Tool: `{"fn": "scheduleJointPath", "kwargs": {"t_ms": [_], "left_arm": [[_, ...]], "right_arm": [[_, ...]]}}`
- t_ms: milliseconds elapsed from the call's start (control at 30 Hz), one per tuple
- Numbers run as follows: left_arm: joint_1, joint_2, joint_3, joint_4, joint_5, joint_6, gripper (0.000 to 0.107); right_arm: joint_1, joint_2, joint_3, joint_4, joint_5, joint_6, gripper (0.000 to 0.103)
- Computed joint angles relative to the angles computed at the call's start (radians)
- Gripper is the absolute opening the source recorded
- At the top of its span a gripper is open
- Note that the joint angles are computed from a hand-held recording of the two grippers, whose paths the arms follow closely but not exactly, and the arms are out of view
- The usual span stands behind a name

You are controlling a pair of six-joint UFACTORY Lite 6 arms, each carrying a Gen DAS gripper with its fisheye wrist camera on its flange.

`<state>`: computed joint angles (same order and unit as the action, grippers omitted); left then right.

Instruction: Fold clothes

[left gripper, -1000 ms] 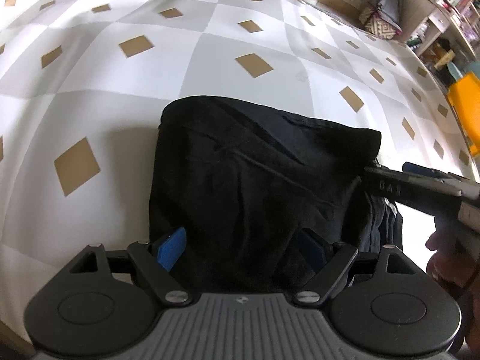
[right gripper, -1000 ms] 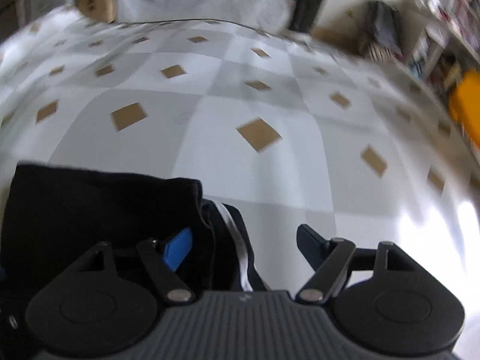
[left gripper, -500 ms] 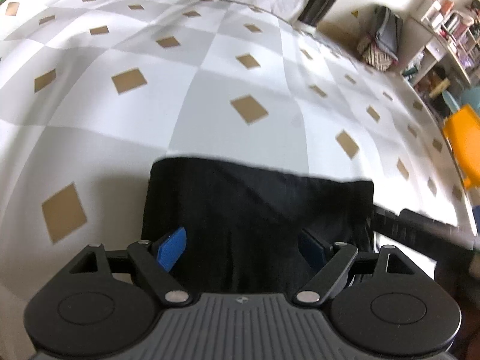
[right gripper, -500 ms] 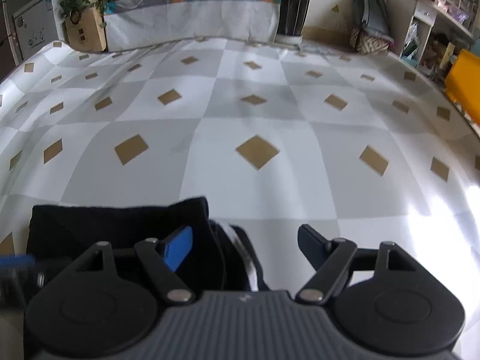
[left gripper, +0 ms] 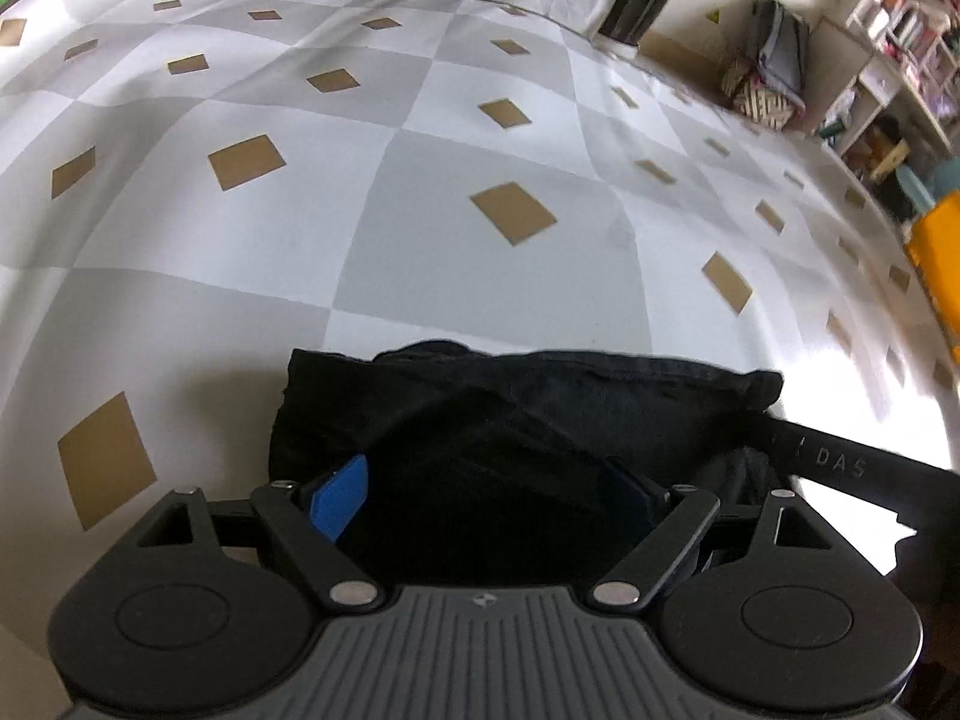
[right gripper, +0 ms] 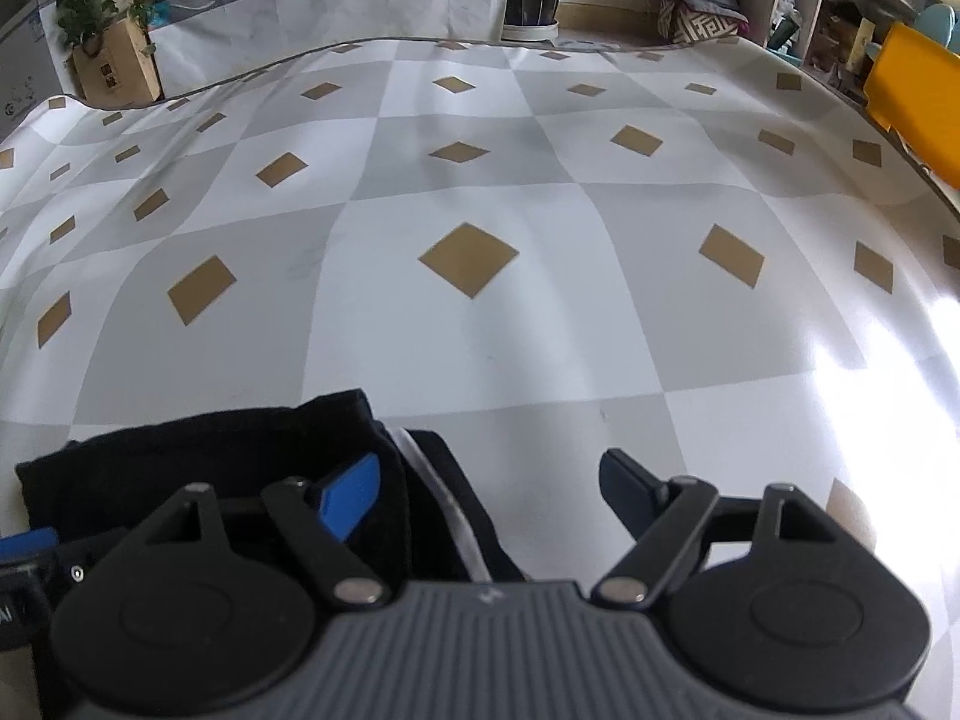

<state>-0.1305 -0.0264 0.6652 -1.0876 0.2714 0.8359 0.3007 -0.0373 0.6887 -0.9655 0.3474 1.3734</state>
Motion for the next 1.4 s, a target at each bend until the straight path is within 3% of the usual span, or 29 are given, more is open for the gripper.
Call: {"fn": "scheduleJointPath", "kwargs": {"t_ms": [133, 267, 333, 467, 733, 867, 933, 1033, 1167, 1400], "left_arm": [[0.030, -0.030, -0.005, -0.178, 0.035, 0.175, 0.084], [0.042, -0.011, 0.008, -0.287, 0.060, 0.305, 0.084], [0.050, 0.013, 0.015, -0.329, 0.071, 0.355, 0.084], [0.064, 0.069, 0.040, -0.372, 0.093, 0.400, 0.084], [0.016, 0.116, 0.101, -0.151, 0.040, 0.149, 0.090], [0.039, 0.087, 0.086, -0.201, 0.068, 0.171, 0.090], [0.048, 0.059, 0.077, -0.208, 0.085, 0.182, 0.090], [0.045, 0.020, 0.070, -0.095, 0.093, 0.085, 0.090], [0.030, -0.048, 0.026, 0.063, 0.104, -0.056, 0.090], [-0.020, -0.217, -0.088, 0.294, 0.127, -0.241, 0.090]], "right_arm": [[0.035, -0.061, -0.013, -0.117, -0.015, 0.080, 0.077], [0.013, -0.020, 0.019, 0.071, -0.097, -0.143, 0.077], [0.021, 0.034, 0.047, 0.087, -0.072, -0.162, 0.077], [0.034, 0.107, 0.064, -0.060, -0.047, 0.003, 0.080], [0.029, 0.142, 0.067, -0.130, -0.042, 0.159, 0.082], [-0.027, 0.108, 0.065, 0.085, -0.090, -0.053, 0.081], [-0.011, 0.061, 0.054, 0.084, -0.056, -0.104, 0.080], [-0.003, -0.047, 0.009, 0.183, -0.025, -0.240, 0.080], [-0.026, -0.167, -0.055, 0.448, -0.004, -0.496, 0.080], [-0.002, -0.344, -0.176, 0.535, 0.103, -0.499, 0.080]]}}
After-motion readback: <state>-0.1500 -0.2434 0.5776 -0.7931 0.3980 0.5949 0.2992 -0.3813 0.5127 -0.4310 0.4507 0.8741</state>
